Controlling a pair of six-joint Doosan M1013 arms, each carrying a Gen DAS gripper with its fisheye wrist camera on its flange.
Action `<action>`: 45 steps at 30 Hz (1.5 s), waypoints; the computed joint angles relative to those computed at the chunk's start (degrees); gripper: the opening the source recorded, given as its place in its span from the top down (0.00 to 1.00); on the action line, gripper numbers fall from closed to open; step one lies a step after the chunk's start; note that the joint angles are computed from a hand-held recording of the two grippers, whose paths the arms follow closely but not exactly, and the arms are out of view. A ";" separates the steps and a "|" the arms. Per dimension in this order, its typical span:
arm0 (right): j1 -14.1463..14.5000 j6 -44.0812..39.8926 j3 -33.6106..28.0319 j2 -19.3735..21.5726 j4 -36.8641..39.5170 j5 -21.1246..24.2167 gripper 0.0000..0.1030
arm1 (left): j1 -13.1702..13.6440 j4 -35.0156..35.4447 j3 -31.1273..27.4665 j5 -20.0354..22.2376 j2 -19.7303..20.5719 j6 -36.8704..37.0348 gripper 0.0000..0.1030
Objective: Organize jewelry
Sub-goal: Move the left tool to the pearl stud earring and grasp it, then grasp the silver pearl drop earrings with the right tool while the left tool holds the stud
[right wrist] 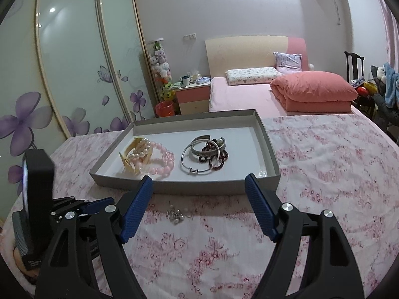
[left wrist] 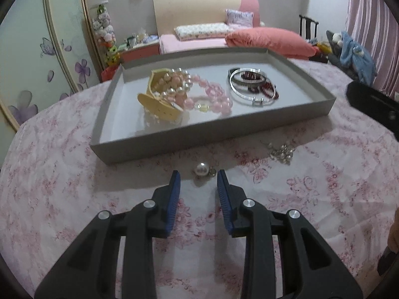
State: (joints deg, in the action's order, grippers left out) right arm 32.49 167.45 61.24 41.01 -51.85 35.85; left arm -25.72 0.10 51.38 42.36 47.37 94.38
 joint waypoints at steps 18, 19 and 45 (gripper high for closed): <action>-0.10 -1.82 0.86 -0.38 2.60 -0.50 0.27 | 0.15 1.19 -2.12 0.63 1.22 -3.55 0.84; -0.10 -2.72 0.77 -0.34 3.28 -0.33 0.27 | 0.39 1.18 -1.71 0.51 0.98 -3.78 0.84; -0.67 -33.23 -17.35 9.93 27.22 17.53 0.53 | 3.21 3.62 3.80 -1.72 -2.21 -7.60 0.84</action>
State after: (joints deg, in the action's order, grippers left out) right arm 31.83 134.22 43.89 50.94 -24.63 53.39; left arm -22.51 3.71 55.18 40.64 45.16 86.77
